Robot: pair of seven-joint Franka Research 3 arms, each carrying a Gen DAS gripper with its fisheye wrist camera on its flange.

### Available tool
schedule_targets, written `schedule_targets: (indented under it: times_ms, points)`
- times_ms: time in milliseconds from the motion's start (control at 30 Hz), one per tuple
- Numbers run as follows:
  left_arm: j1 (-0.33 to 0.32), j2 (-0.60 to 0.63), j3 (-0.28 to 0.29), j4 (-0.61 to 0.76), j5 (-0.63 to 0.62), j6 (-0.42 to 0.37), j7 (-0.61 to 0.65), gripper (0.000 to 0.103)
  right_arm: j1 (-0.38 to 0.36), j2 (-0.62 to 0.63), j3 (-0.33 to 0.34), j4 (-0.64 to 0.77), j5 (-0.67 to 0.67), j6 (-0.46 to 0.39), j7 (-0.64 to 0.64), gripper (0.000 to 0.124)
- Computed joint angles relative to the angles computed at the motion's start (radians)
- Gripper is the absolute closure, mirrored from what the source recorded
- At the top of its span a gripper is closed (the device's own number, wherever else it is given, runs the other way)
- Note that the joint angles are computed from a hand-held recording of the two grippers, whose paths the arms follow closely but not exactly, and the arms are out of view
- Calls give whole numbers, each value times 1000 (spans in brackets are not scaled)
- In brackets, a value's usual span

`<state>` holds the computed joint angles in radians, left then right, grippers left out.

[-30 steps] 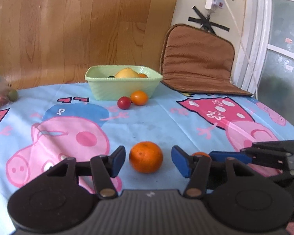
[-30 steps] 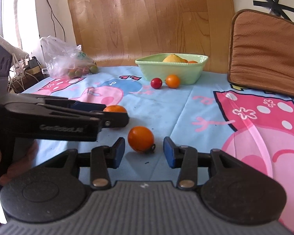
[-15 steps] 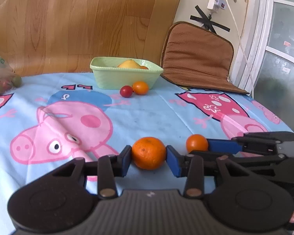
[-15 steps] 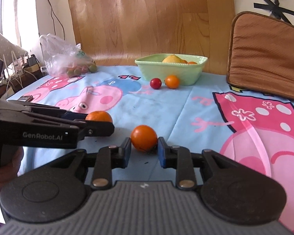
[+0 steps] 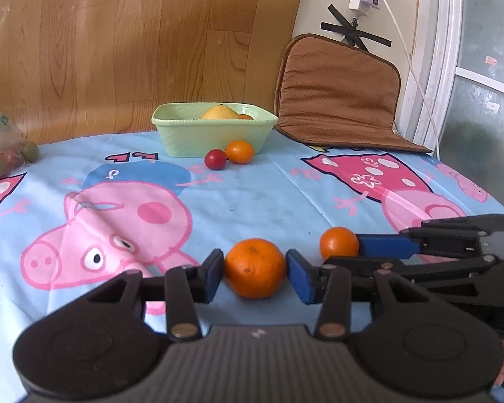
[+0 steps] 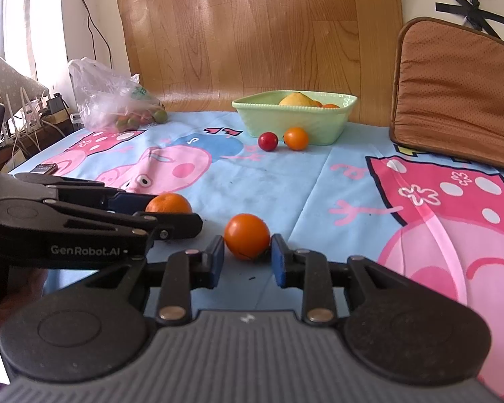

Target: Organize fruits

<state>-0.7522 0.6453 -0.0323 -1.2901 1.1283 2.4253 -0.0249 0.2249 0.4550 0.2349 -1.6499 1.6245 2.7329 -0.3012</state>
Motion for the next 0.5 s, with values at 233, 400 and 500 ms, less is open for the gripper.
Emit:
schedule_targets:
  times_ms: [233, 400, 500]
  points:
    - [-3, 4, 1, 7, -4, -11, 0, 62, 9, 0, 1, 0, 15, 24, -30, 91]
    - [-4, 5, 1, 9, -5, -14, 2, 61, 16, 1, 1, 1, 24, 40, -49, 91]
    - [-6, 4, 1, 9, -5, -19, 1, 61, 19, 1, 0, 1, 30, 45, -56, 91]
